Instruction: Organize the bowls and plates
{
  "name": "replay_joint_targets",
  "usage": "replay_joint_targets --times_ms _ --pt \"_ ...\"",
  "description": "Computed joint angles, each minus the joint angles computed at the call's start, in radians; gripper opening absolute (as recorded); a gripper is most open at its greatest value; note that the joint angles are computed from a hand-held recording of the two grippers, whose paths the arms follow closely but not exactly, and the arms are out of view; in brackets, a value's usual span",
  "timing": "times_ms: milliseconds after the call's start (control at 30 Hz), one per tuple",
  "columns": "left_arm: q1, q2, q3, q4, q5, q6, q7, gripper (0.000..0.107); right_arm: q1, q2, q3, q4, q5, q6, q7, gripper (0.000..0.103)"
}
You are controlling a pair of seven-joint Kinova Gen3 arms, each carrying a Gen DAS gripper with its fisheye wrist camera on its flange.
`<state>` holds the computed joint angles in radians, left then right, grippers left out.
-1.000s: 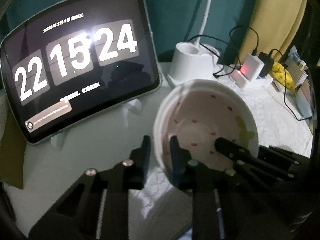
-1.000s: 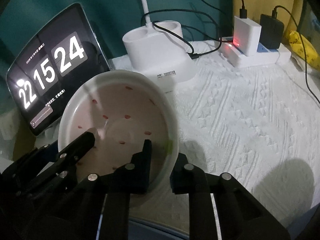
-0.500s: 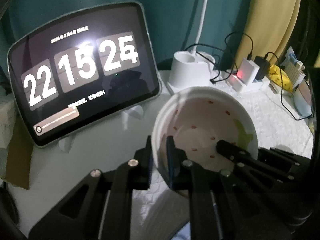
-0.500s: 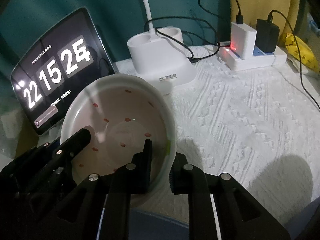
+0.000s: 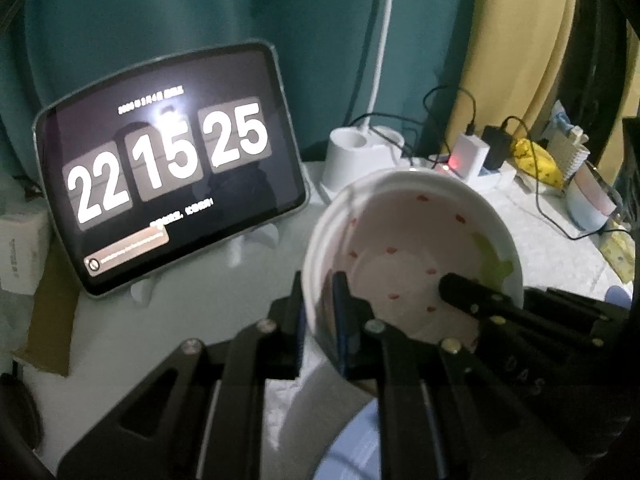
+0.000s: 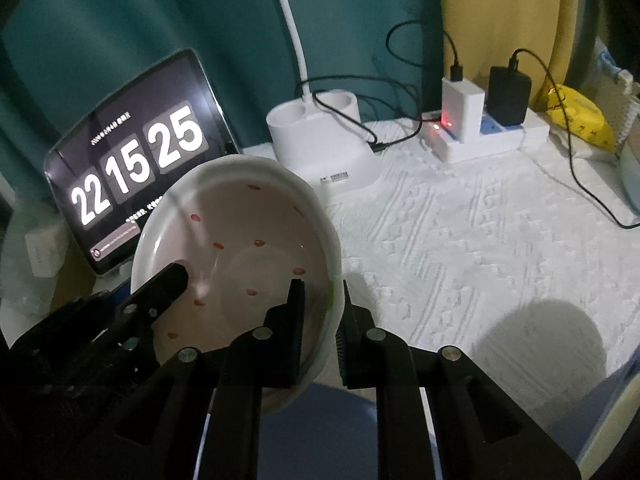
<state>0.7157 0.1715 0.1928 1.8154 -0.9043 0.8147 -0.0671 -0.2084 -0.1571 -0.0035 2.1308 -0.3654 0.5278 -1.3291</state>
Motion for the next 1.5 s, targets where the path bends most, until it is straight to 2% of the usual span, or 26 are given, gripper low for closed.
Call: replay_joint_targets --times_ms 567,933,1167,1500 --pt "0.097 -0.03 0.076 -0.034 -0.076 0.152 0.103 0.012 -0.004 -0.186 0.062 0.031 0.029 0.06 0.002 0.015" --pt "0.178 -0.016 0.112 -0.09 -0.106 0.26 0.141 0.012 -0.017 -0.291 0.132 0.041 0.038 0.122 0.029 0.015" --pt "0.249 0.025 0.116 -0.154 -0.123 0.32 0.15 0.012 -0.016 -0.351 0.211 0.044 0.039 0.173 0.078 0.015" --pt "0.353 0.105 0.081 -0.27 -0.124 0.362 0.127 0.012 0.009 -0.411 0.347 0.037 0.043 0.249 0.168 0.015"
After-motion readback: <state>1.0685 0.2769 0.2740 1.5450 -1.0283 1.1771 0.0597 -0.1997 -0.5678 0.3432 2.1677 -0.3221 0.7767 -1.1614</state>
